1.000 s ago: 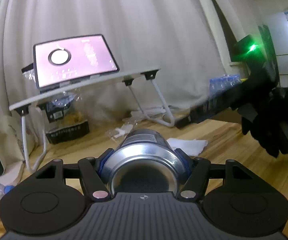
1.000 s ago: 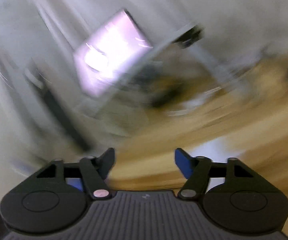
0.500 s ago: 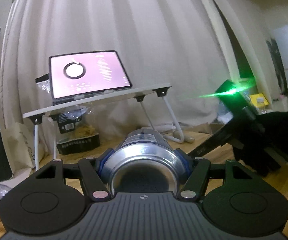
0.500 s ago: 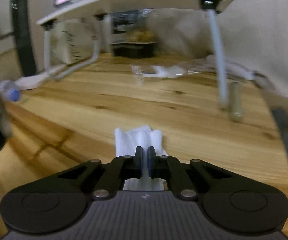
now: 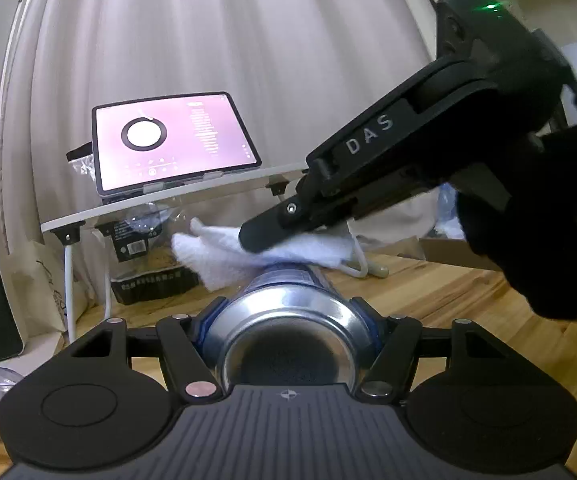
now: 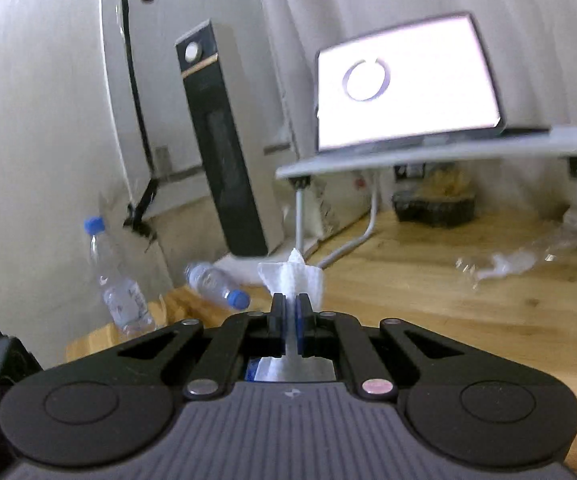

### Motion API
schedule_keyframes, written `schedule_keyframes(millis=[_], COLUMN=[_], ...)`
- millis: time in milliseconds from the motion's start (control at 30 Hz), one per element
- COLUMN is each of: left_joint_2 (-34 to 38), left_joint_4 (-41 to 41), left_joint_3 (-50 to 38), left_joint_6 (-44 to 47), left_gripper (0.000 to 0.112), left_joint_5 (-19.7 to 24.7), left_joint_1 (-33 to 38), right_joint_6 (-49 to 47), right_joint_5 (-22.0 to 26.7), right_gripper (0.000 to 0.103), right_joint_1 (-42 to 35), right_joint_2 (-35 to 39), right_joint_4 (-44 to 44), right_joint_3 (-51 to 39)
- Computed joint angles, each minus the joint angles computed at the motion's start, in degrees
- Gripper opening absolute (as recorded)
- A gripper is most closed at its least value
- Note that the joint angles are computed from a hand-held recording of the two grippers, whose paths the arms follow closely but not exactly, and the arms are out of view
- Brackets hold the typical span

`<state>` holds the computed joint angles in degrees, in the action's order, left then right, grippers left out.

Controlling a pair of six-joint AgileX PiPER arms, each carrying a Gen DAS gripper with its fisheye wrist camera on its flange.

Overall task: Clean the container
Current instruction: 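Wipe the can with the towel in the right gripper while the left holds it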

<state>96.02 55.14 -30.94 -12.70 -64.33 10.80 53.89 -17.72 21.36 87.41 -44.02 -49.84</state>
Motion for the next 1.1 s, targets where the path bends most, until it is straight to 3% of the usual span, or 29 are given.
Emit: schedule_keyframes(millis=[200,333,533,700,1100], left_joint_2=[0.5,0.5,0.6,1.0,1.6], left_joint_4=[0.7,0.8,0.7,1.5,3.3], left_joint_3=[-0.7,-0.6,-0.1,-0.5,-1.9], left_joint_6=[-1.8,-1.7,-0.9,-2.1,-6.1], left_gripper=[0.067,0.067,0.067,0.067,0.067], left_joint_5=[-0.2,-0.5,-1.8,-2.2,-2.3], left_joint_1=[0.6,0.7,1.1,1.7,2.9], right_joint_6=[19.1,23.4,16.1,13.2,29.6], right_joint_5=[-5.7,-6.4,-2.5,-4.4,-18.1], right_gripper=[0.008,0.008,0.008,0.008,0.008], right_joint_1=[1.0,3.6,2.2,-2.9,-4.2], right_joint_2=[-1.8,-3.4,-2.1,-0.2,-3.7], right_joint_4=[-15.0,-20.0,-12.4,-6.1,-20.3], right_joint_3=[1.6,1.9,0.6,1.2,6.6])
